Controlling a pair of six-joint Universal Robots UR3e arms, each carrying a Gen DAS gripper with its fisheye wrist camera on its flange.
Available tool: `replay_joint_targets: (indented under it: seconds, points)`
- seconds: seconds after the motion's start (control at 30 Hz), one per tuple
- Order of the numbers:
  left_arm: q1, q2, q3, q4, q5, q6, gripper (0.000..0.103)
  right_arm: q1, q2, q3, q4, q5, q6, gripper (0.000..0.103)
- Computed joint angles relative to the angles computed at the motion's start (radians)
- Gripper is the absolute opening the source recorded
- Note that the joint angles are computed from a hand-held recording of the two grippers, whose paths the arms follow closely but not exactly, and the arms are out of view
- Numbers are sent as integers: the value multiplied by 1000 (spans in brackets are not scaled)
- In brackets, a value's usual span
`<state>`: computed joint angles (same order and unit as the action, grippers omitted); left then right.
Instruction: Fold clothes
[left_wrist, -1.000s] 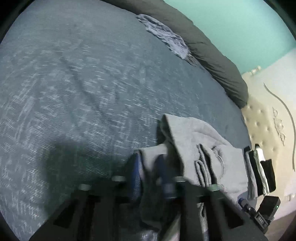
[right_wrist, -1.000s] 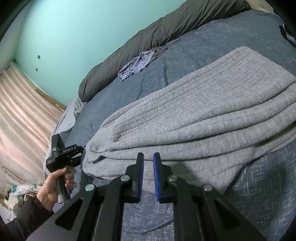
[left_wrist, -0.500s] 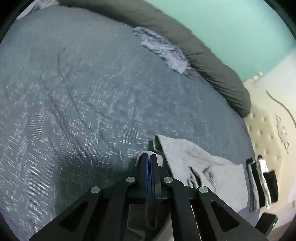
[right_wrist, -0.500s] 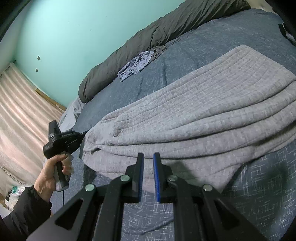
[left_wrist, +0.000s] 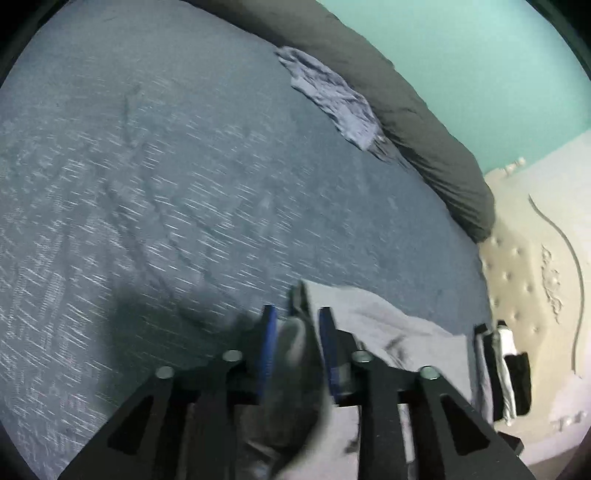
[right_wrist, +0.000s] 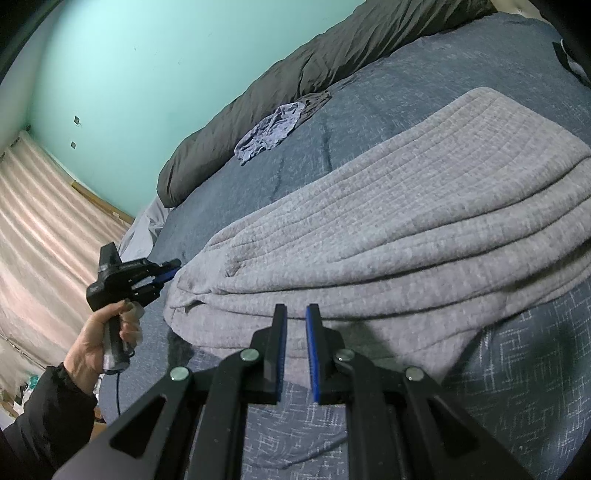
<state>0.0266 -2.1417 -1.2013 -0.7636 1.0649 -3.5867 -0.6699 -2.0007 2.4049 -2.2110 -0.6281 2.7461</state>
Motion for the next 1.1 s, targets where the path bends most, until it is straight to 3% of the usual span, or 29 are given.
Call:
replay_joint_targets:
  seconds: [0.1, 0.27, 0.33, 0.4, 0.53, 0.77, 1.1]
  points:
    - [-21, -40, 72, -80, -9, 20, 47, 4, 6, -1, -13, 1, 10, 11]
    - [-38, -58, 60, -77, -11, 27, 44, -2, 12, -4, -7, 9, 6, 11]
    - [-44, -73, 77, -77, -26, 41, 10, -8, 7, -6, 7, 14, -1, 11]
    - [-52, -74, 93, -86, -22, 52, 5, -12, 7, -7, 8, 17, -3, 11]
    - [-72, -32, 89, -77, 6, 45, 4, -19, 12, -8, 8, 21, 3, 11]
    - [-87, 146, -84, -49, 42, 20, 4, -13, 28, -19, 0, 35, 7, 11]
    - [-52, 48, -148, -21, 63, 3, 4, -43, 33, -48, 56, 61, -40, 11]
